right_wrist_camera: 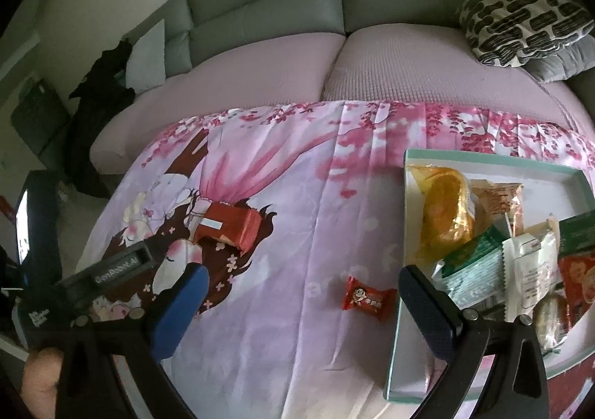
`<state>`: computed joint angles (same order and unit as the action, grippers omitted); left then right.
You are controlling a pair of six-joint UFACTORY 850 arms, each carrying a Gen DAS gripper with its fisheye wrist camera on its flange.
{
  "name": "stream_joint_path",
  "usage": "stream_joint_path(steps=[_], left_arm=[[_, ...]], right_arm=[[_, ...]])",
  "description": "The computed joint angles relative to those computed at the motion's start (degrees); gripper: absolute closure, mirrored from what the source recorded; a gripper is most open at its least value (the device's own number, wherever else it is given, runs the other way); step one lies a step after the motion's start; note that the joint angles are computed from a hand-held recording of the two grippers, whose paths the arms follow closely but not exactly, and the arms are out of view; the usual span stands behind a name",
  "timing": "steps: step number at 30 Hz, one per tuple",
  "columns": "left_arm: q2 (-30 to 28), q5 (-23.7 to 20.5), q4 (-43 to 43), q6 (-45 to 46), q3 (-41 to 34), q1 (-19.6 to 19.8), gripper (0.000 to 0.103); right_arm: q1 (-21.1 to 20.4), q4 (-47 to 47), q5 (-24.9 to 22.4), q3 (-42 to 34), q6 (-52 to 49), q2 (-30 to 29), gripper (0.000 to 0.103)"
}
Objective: Organize snacks
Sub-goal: 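Move both open tools back toward the small red candy and brown box, then grasp the brown box with the left tool while the right grasps the red candy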
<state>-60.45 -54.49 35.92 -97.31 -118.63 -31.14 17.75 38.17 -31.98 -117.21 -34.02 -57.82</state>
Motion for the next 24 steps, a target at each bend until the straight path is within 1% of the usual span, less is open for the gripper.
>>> stream_joint_path(steps=[5,7,10,12,14,16,18,20,21,24], left_arm=[[1.38,3.28,-0.01,1.79,2.82,0.58,0.002],[1.98,5.5,-0.07,2.26,4.12,1.02,0.002],[2.8,9.1,-0.59,2.85,5.69,1.61,0.002],[3.02,10.82,-0.77,3.26,6.15,1.86,0.002],[3.1,12.15,-1.22,4.37,6.38,2.08,0.002],[2.33,10.93,-2.65,5.96,5.15,2.26,0.002],[1.68,10.49,-3.89,7.81,4.16,2.44,0.002],[1.84,11.6,-4.31,8.89,4.53,2.59,0.002],[2.03,12.27,-4.53,9.27,4.87,2.68,0.002],[2.42,13.2,-4.78,9.63,5.57,2.88,0.002]], right_arm=[[-0.08,0.02,0.9,0.34,1.02,-0.16,0.001],[-0.15,1.24,1.48,0.84,0.28,0.07,0.002],[-0.02,2.53,2.02,1.61,-1.77,0.42,0.009],[0.23,2.53,2.28,2.1,-2.87,0.64,0.02],[0.47,1.92,2.36,2.43,-3.73,0.76,0.025],[0.95,-1.33,2.46,2.25,-1.94,0.54,0.031],[1.28,-3.93,2.34,1.83,0.04,0.09,0.042],[1.65,-7.89,1.33,0.59,3.31,-0.85,0.044],[1.96,-10.86,1.21,0.09,5.78,-1.29,0.044],[2.38,-15.69,1.29,-0.52,10.36,-2.03,0.044]])
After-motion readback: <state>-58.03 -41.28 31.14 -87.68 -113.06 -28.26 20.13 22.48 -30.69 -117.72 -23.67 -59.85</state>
